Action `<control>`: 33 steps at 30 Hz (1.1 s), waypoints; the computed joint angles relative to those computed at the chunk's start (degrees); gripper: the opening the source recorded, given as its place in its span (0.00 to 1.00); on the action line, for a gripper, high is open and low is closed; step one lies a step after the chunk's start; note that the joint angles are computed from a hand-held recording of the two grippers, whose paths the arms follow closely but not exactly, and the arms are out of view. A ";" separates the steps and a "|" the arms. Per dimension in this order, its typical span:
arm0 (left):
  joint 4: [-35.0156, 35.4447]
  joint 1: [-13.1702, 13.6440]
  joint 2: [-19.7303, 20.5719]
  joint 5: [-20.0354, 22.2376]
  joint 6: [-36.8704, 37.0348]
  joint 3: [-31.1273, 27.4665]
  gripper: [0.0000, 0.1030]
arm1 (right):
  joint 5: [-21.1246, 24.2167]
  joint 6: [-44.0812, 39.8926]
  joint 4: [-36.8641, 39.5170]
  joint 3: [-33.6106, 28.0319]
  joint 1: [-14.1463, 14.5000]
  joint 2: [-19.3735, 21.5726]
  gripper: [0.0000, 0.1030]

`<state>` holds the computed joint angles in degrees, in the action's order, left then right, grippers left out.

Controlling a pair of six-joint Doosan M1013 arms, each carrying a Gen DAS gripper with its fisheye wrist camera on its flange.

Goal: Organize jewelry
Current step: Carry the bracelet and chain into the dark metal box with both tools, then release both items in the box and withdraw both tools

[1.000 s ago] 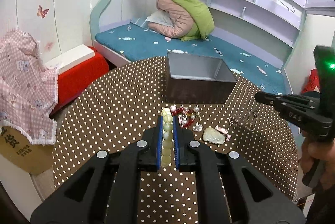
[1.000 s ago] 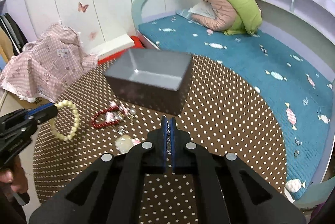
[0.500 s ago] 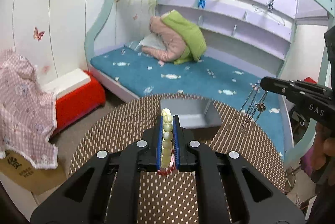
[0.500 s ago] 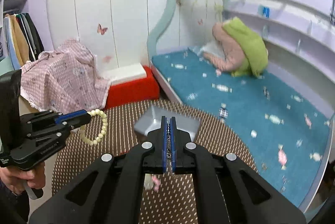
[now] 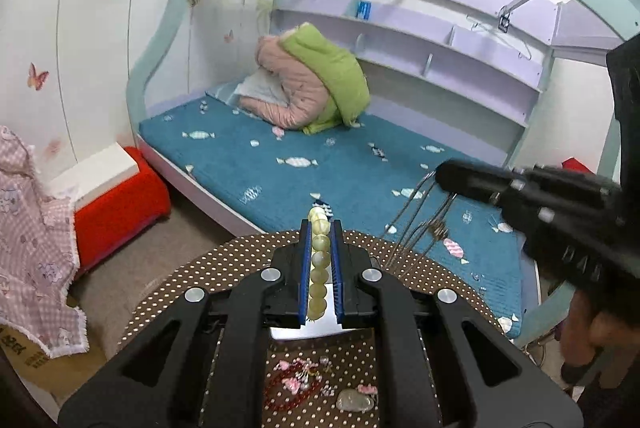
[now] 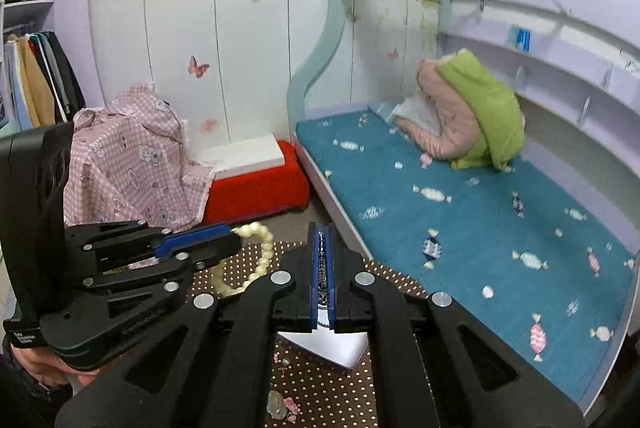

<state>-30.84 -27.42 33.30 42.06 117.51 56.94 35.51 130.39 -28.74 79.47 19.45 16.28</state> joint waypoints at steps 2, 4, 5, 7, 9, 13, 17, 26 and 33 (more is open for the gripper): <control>0.79 -0.14 1.58 1.86 -1.41 -2.09 0.09 | 0.87 -1.79 3.08 -0.71 -0.77 1.27 0.02; 2.19 -0.46 3.42 4.02 -3.21 -4.48 0.09 | 1.52 -3.47 6.53 -1.03 -1.61 2.35 0.02; 2.55 -0.53 4.14 4.90 -3.75 -5.33 0.09 | 1.69 -4.16 8.24 -1.03 -2.06 2.80 0.02; 3.97 -0.70 5.93 7.37 -5.54 -7.48 0.09 | 2.07 -5.05 10.91 -1.10 -2.67 3.50 0.02; 5.32 -0.76 7.13 8.91 -7.27 -8.84 0.09 | 2.43 -5.98 13.65 -1.00 -3.30 4.06 0.02; 7.75 -0.62 8.12 9.53 -10.26 -9.43 0.68 | 2.54 -5.92 16.60 -0.63 -4.08 4.36 0.07; 8.40 -0.03 7.13 6.62 -12.20 -7.22 0.84 | 1.28 -0.78 13.71 0.53 -3.87 3.65 0.44; 19.89 0.08 -0.82 -9.57 -22.41 5.55 0.94 | 0.40 20.82 -4.98 5.26 -1.22 -0.17 0.93; 29.18 -0.53 -7.90 -20.31 -29.14 16.13 0.95 | 2.36 33.32 -18.54 7.72 2.43 -2.92 0.93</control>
<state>-1.66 -27.94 25.40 21.74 88.37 73.06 37.88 163.71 -47.28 87.20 21.88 13.37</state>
